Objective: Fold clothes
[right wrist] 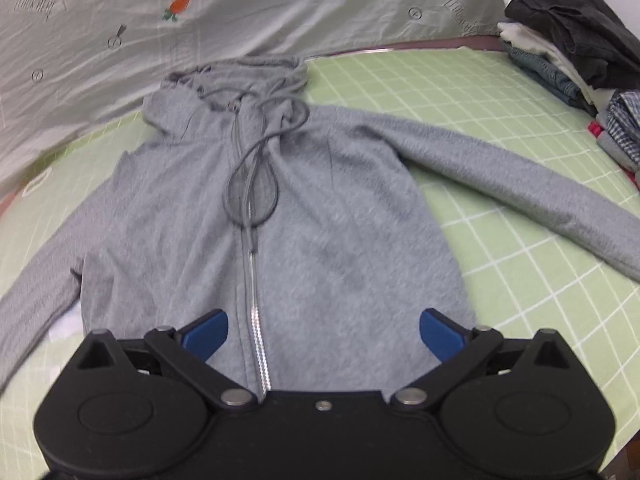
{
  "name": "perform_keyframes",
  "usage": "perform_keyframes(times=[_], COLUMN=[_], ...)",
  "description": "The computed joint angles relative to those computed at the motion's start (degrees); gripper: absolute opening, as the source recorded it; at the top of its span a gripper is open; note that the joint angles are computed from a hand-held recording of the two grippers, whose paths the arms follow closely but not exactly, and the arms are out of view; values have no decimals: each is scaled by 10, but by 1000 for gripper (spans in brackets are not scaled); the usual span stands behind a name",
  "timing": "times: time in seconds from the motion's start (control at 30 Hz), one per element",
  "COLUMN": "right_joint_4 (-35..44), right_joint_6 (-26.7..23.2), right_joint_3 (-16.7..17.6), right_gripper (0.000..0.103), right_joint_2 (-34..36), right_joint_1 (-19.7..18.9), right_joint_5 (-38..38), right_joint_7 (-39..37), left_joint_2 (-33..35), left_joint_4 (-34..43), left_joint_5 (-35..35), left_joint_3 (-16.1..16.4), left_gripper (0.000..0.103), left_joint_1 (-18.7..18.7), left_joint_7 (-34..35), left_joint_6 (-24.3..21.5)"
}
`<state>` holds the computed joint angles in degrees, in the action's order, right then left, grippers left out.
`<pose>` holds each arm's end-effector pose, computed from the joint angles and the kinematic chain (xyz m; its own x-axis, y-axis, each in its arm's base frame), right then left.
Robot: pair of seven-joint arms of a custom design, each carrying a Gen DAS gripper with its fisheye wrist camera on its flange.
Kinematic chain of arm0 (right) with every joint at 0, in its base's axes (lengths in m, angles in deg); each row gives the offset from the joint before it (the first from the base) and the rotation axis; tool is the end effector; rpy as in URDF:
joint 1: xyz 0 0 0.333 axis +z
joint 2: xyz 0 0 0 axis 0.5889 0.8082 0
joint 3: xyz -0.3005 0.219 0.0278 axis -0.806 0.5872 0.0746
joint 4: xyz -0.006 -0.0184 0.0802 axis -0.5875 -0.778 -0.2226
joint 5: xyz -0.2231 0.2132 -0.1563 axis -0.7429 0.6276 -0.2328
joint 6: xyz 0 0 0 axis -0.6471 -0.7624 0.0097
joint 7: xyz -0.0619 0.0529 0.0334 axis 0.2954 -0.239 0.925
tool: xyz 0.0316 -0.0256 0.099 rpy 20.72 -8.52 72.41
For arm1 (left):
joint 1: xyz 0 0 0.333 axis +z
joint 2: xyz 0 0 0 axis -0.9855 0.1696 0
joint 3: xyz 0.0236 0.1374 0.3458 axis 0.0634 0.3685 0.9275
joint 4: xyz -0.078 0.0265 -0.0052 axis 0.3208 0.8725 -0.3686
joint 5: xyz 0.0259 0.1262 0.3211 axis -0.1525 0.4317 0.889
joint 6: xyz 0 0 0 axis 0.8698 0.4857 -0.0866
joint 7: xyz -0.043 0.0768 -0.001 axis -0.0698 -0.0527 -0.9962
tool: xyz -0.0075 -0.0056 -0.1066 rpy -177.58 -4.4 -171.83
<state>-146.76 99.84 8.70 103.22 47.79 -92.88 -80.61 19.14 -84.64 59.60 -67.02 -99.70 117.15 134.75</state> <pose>0.5182 0.1020 0.3226 -0.6820 -0.7280 -0.0692 -0.5429 0.5674 -0.6191 0.7002 -0.1250 0.3013 0.2823 -0.9585 -0.0401 -0.8572 -0.2333 -0.4592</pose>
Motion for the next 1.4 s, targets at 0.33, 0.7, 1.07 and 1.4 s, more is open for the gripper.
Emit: perform_keyframes(times=[0.33, 0.7, 1.07, 1.4], right_joint_4=[96, 288, 329, 374], right_joint_6=[17, 199, 270, 228], right_joint_3=[-44, -16, 22, -155], right_gripper=[100, 55, 1, 0], right_joint_2=[47, 218, 272, 307], right_joint_1=[-71, -205, -248, -125], right_joint_5=[-31, 122, 210, 279], right_joint_7=[-116, -469, -698, -634], left_joint_2=[9, 21, 21, 18], left_joint_4=[17, 65, 80, 71], left_joint_5=[11, 16, 26, 32], left_joint_3=[22, -3, -31, -33], left_gripper=[103, 103, 103, 103], left_joint_1=[-18, -1, 20, 23], left_joint_7=[-46, -80, -86, -78], left_joint_6=[-11, -75, -103, -86])
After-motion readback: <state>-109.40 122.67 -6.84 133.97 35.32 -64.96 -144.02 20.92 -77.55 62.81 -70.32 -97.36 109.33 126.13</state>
